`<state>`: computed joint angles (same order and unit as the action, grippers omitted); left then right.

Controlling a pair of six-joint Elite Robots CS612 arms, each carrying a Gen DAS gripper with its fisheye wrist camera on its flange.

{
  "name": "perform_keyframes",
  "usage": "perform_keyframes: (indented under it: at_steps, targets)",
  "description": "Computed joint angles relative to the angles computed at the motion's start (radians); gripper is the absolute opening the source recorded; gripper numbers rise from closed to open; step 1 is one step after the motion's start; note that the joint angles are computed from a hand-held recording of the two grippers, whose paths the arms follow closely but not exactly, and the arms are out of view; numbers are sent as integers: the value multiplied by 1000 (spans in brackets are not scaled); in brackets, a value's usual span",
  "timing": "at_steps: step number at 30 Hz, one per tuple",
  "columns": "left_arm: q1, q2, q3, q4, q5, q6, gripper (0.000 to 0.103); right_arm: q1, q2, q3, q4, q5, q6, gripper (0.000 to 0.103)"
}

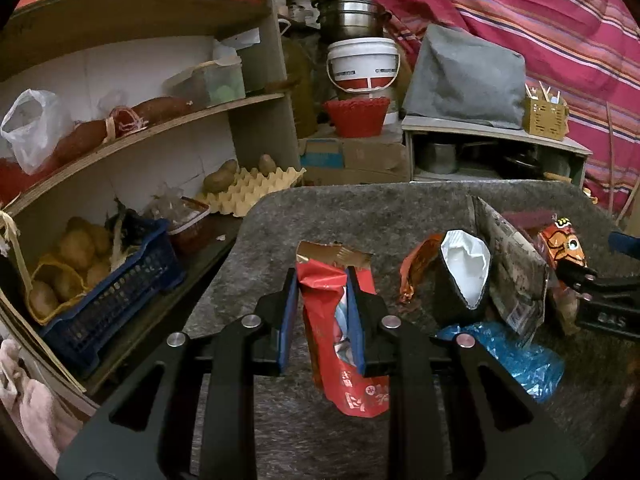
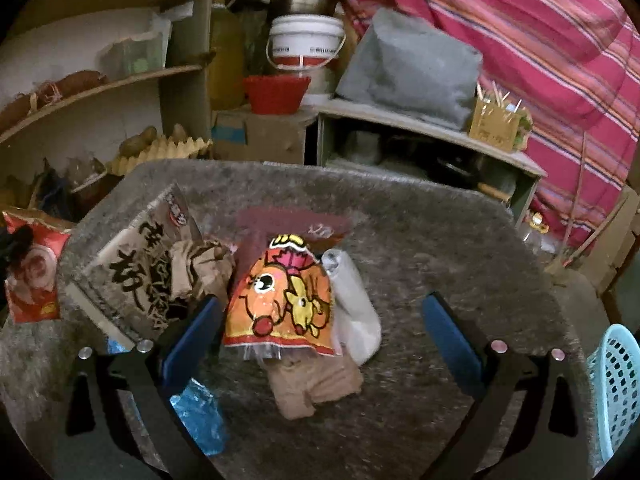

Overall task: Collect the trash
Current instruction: 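Hold the red chip bag in the left gripper while the right gripper grasps the orange snack wrapper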

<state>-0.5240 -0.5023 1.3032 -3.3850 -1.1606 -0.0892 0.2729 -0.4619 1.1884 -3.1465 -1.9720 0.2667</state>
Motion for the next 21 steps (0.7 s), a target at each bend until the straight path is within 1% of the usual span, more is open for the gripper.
perform_keyframes:
  at_steps: [1,2,3,4,6,7,10,13,14,17,21]
  targets:
    - [0,0,1,-2,0,3,22,-4,2,-3,4,26,7,86]
    - [-2,0,1,-4,1,6,22,-6,2,-4,6,41,11,79]
    - [-2,1,1,-5,2,8,22,-7,4,-7,10,50,11,73]
    - [-2,2,0,-3,1,8,22,-8,6,-12,15,56,7,70]
    - [-1,2,-2,2,-8,1,22,-9,8,-13,16,73,-1,57]
    - [-2,2,-3,4,-11,0,22,-10,9,-15,17,81,-5,54]
    - [-4,2,-3,0,-8,5,22,-8,13,-18,7,83,-29,49]
    - [-7,-1,-1,-3,-1,9,22,-9,8,-6,-10,90,-45,42]
    - [-9,-2,1,-8,6,12,22,-9,5,0,-21,87,-49,38]
    - [-16,-9,10,-27,20,20,22,-10,-10,29,-63,90,-45,35]
    - [-25,-17,22,-49,33,26,22,-14,-33,71,-119,92,-43,35]
